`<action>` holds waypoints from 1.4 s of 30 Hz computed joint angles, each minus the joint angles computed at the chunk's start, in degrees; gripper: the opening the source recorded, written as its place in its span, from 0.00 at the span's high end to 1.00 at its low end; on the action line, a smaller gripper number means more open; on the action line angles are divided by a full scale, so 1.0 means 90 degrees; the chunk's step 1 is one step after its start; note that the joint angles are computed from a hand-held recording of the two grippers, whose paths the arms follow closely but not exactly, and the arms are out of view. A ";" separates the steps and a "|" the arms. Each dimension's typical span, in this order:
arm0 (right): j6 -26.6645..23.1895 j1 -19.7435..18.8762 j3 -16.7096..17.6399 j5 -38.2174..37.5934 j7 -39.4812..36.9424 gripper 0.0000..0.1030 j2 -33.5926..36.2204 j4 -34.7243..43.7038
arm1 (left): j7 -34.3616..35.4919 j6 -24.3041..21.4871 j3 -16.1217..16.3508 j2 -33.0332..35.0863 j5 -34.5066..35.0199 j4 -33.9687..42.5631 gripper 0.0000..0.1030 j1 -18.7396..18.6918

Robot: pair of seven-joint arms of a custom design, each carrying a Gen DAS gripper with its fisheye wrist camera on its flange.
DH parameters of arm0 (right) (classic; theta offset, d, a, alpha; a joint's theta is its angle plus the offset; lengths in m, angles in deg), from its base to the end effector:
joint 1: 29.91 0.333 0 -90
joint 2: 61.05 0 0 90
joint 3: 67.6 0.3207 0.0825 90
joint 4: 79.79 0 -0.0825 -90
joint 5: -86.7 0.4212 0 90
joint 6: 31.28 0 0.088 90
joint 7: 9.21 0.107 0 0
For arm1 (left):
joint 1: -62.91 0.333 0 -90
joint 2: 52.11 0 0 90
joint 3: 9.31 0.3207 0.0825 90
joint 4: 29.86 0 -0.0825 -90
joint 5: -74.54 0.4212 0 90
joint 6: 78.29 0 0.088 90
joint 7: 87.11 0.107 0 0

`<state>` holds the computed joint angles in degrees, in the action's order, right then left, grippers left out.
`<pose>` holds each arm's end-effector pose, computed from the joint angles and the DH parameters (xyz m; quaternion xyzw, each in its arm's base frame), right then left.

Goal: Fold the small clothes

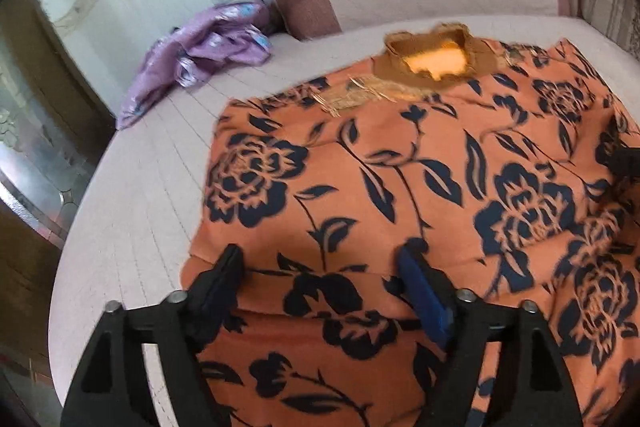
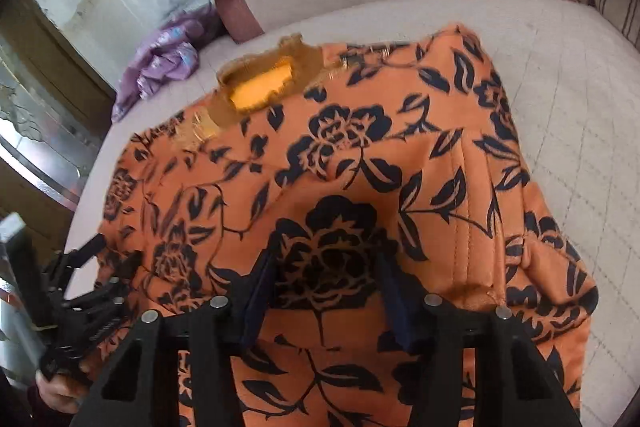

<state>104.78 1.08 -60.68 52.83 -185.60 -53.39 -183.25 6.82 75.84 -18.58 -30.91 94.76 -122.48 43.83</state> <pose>0.5365 0.4057 0.5074 -0.4278 0.8475 -0.1463 0.2781 0.6595 -0.3494 0.4847 -0.3542 0.8636 -0.2343 0.2717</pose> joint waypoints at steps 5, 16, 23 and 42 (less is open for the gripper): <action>-0.0081 0.0161 0.0103 -0.1046 0.1045 0.42 -0.0395 -0.0256 | 0.0099 0.0075 -0.0188 -0.0422 -0.0638 -0.0400 0.19 0.0273; -0.1086 0.0520 0.0546 -0.1568 0.1653 0.39 -0.0902 -0.0353 | 0.1781 0.0107 -0.0600 -0.2204 -0.2609 -0.2286 0.18 0.0632; -0.3067 0.0843 0.1536 -0.2464 0.3084 0.32 -0.1665 -0.0690 | 0.3828 0.0470 -0.0010 -0.3782 -0.5481 -0.3316 0.18 0.0055; -0.4939 0.1698 0.2307 -0.3003 0.3832 0.30 -0.1826 -0.0746 | 0.1575 0.0944 0.0223 -0.5103 -0.4442 -0.4430 0.00 0.0301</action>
<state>60.33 16.36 -39.92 25.80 -151.11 -69.83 -189.96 21.00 84.33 -16.57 -76.84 54.78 -162.34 46.53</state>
